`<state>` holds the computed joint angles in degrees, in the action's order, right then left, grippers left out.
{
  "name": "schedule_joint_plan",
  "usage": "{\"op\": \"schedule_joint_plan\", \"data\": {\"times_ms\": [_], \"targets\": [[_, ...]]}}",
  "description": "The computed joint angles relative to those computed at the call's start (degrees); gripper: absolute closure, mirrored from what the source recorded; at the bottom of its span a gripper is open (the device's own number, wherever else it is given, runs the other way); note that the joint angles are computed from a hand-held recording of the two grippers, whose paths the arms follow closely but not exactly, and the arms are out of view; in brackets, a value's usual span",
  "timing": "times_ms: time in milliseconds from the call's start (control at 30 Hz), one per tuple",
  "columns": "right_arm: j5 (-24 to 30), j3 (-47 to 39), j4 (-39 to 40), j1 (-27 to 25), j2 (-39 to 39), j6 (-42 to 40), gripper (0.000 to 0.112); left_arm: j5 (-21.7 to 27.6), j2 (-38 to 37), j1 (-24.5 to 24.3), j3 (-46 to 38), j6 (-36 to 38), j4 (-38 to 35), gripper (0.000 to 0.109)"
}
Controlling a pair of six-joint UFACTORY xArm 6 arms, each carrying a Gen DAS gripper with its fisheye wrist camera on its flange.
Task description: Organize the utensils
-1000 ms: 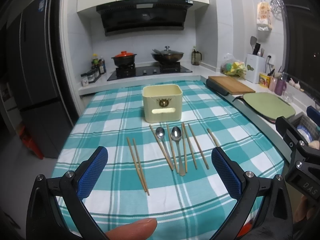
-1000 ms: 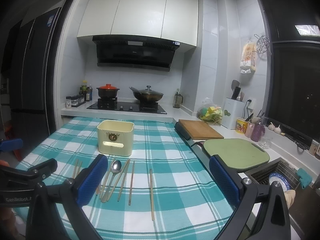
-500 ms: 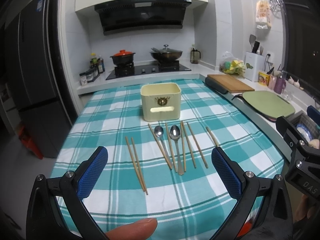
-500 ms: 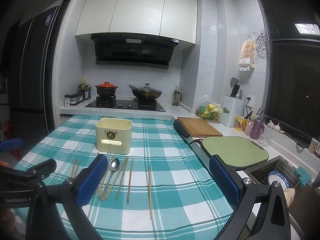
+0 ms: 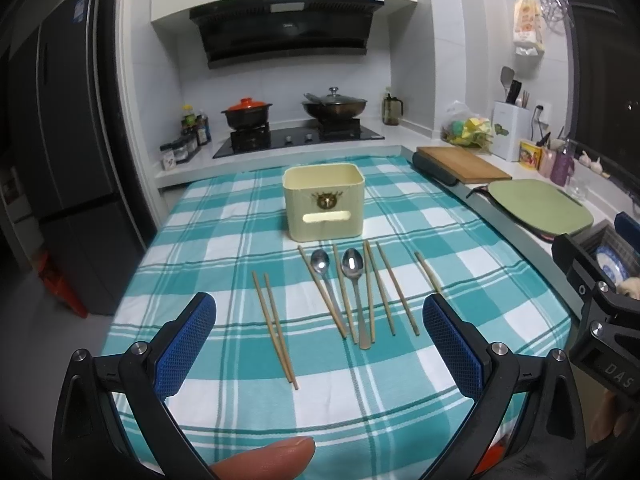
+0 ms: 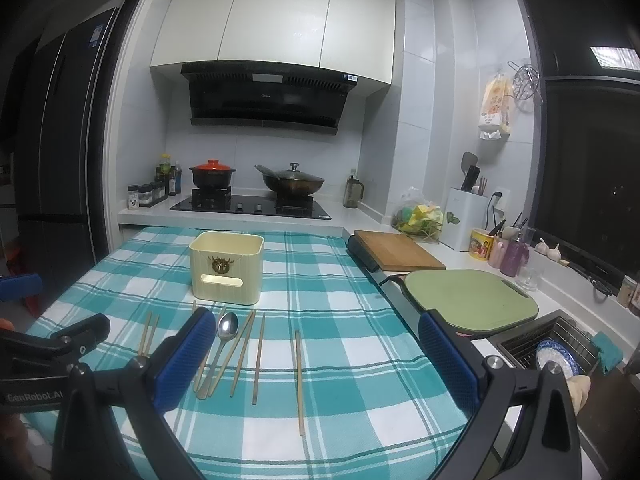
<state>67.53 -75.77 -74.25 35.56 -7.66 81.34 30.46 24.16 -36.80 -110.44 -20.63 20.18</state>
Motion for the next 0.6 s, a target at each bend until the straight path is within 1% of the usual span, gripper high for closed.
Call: {"op": "schedule_joint_plan", "data": {"times_ms": [300,467,600], "targets": [[-0.4,-0.5,0.9,-0.7,0.6,-0.2,0.009,0.9,1.3,0.3,-1.8,0.6,-0.9,0.006],[-0.7,-0.3,1.2,-0.9,0.6,-0.3,0.009,1.0,1.9,0.9,-2.4,2.3,-3.4,0.006],[-2.2,-0.6,1.4,-2.0,1.0,-0.2,0.009,1.2,2.8,1.5,-3.2,4.1,-5.0,0.006]]}}
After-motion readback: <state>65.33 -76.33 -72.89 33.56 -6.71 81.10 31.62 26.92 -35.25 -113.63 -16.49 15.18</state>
